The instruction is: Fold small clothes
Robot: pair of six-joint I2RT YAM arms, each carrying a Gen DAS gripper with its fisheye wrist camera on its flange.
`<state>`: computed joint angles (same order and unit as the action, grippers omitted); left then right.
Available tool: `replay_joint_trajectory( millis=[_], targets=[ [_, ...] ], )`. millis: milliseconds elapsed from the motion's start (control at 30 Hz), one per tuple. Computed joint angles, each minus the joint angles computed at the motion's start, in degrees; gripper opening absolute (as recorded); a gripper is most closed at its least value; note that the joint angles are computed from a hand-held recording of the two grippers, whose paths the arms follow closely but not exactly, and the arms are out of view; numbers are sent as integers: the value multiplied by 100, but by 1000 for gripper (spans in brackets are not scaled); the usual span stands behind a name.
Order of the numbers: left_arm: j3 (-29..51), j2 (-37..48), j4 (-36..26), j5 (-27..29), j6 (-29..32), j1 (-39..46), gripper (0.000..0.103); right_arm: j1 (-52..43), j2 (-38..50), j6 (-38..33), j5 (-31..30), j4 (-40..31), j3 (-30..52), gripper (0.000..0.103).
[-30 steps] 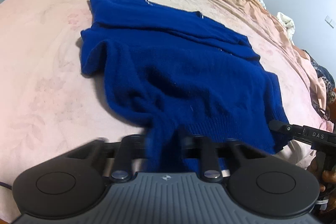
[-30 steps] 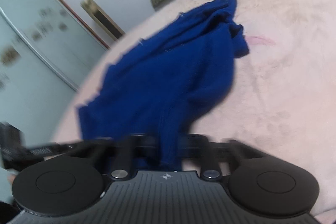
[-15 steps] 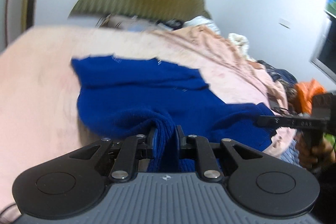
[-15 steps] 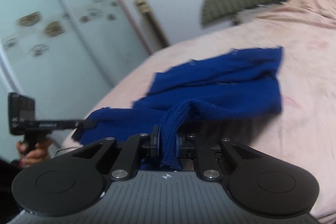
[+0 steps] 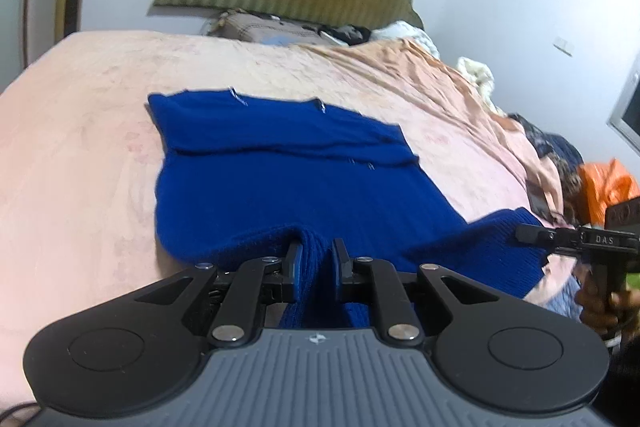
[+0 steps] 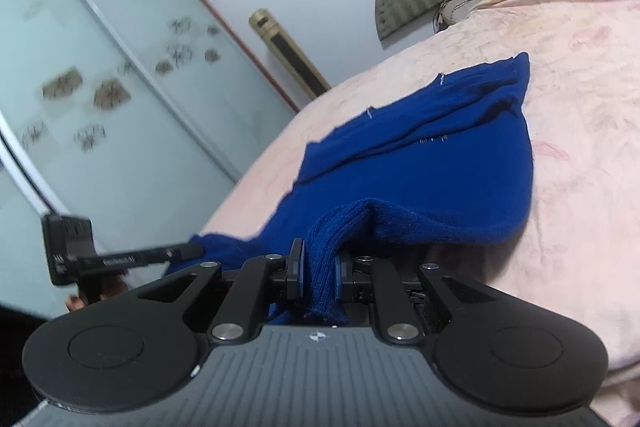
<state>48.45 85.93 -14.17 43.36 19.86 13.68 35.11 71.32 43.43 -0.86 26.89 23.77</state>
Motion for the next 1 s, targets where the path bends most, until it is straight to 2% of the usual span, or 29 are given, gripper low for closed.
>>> replay_joint_trajectory(
  millis=[267,400,600,700,800,1000],
  targets=[
    [324,170,790,-254,-1134,-263,12,-685,884,384,-282,1125,280,18],
    [497,549,1385,-585,-1780,-400,11,-1101,1439,901,-472,1910,368,18],
    [1340,1475,1312,-1083,-2261,-645,9,-1687,2658,1770,-845,2975,705,18],
    [1663,1742,1386,-1353,-2419,-754,9,-1901,3169,1976,-947,2985,1133,17],
    [1992,1983,1364,-1318,-2578,-744,8,-2023,3512,2024,-1029,2995,1522,15],
    [2769,2570,1150,-1516,-2609,-893,8,-2160,3990,1839,-1189,2652,2327,14]
  ],
)
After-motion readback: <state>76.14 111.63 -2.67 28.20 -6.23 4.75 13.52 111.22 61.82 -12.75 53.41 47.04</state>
